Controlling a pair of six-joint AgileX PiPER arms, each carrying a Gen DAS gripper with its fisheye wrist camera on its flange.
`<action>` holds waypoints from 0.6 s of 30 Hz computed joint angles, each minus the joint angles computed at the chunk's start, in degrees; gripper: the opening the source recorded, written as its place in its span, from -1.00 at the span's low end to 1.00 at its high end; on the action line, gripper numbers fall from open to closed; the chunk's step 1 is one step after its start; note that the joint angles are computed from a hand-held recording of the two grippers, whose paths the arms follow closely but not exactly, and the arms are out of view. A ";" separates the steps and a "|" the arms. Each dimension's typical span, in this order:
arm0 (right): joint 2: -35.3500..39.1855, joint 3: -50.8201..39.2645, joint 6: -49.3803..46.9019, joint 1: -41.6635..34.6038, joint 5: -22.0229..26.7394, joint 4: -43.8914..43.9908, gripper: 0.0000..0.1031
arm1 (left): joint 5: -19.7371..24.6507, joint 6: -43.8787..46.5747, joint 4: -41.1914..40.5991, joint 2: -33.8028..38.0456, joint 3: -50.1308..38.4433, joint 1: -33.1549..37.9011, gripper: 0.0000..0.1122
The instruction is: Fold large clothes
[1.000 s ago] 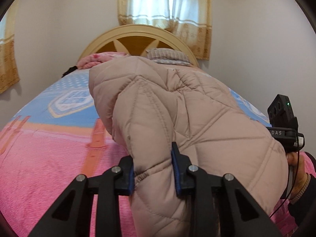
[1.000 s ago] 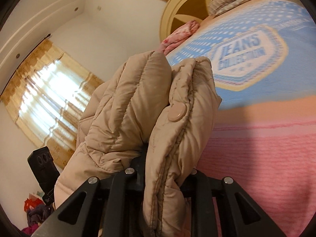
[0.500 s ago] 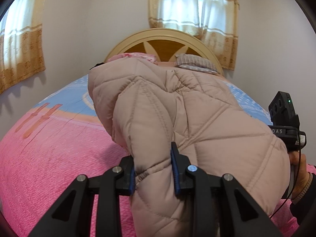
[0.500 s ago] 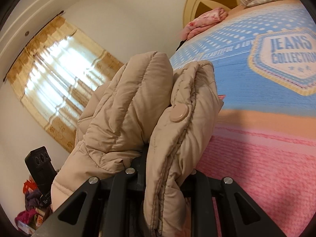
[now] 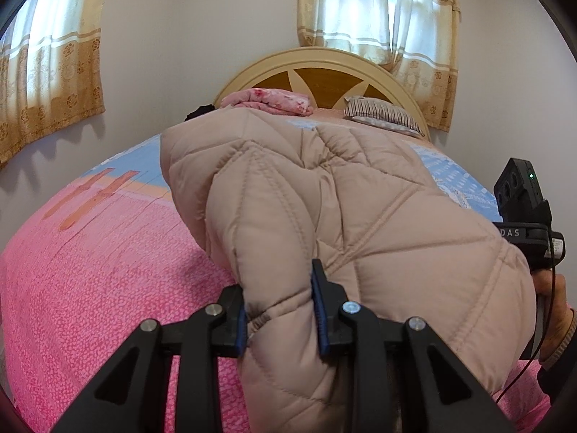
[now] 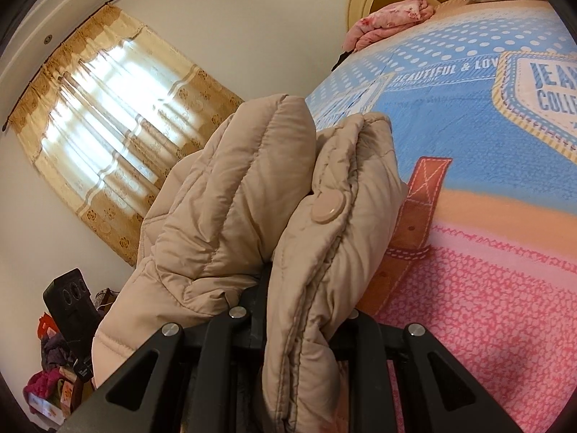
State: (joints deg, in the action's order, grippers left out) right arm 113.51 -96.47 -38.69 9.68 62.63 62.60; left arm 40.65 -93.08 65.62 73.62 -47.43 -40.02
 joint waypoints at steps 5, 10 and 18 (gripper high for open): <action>1.02 -0.08 0.38 0.63 0.01 -0.97 -0.66 | 1.90 -2.07 1.41 -0.34 2.41 -1.49 -0.47; 1.89 1.35 0.18 1.03 -0.56 -1.53 -0.66 | 1.66 -4.29 2.63 -0.45 5.00 -1.27 -0.43; 3.03 2.93 -0.47 1.50 -2.01 -2.46 -0.65 | 0.56 -8.92 4.44 0.79 7.65 0.54 0.03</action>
State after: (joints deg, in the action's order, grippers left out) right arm 116.54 -93.54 -39.16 11.18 60.62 60.14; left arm 41.20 -102.00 70.06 74.40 -39.79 -39.48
